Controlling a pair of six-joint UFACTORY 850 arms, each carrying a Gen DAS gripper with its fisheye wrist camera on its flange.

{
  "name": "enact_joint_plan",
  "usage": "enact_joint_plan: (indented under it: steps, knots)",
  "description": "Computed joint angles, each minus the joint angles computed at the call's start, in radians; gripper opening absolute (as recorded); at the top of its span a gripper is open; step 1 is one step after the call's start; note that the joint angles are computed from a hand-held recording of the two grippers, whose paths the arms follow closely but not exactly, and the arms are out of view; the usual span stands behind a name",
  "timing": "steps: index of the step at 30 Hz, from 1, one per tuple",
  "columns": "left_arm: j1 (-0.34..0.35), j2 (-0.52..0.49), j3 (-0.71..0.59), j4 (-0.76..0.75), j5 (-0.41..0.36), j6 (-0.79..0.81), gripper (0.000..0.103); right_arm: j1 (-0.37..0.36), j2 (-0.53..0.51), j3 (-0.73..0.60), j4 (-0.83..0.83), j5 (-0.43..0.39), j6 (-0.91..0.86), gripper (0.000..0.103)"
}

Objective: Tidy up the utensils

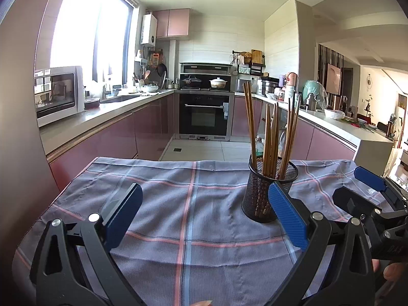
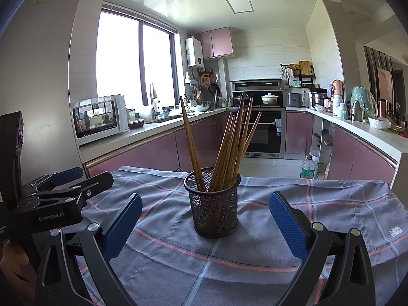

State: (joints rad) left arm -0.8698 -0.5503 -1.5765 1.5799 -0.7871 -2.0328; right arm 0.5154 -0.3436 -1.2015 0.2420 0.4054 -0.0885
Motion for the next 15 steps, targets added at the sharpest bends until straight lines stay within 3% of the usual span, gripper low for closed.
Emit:
enact_joint_plan:
  steps: [15]
  knots:
    - [-0.004, -0.004, -0.002, 0.009, -0.021, -0.008, 0.097, 0.0, -0.001, 0.002, 0.004, 0.011, -0.001, 0.096]
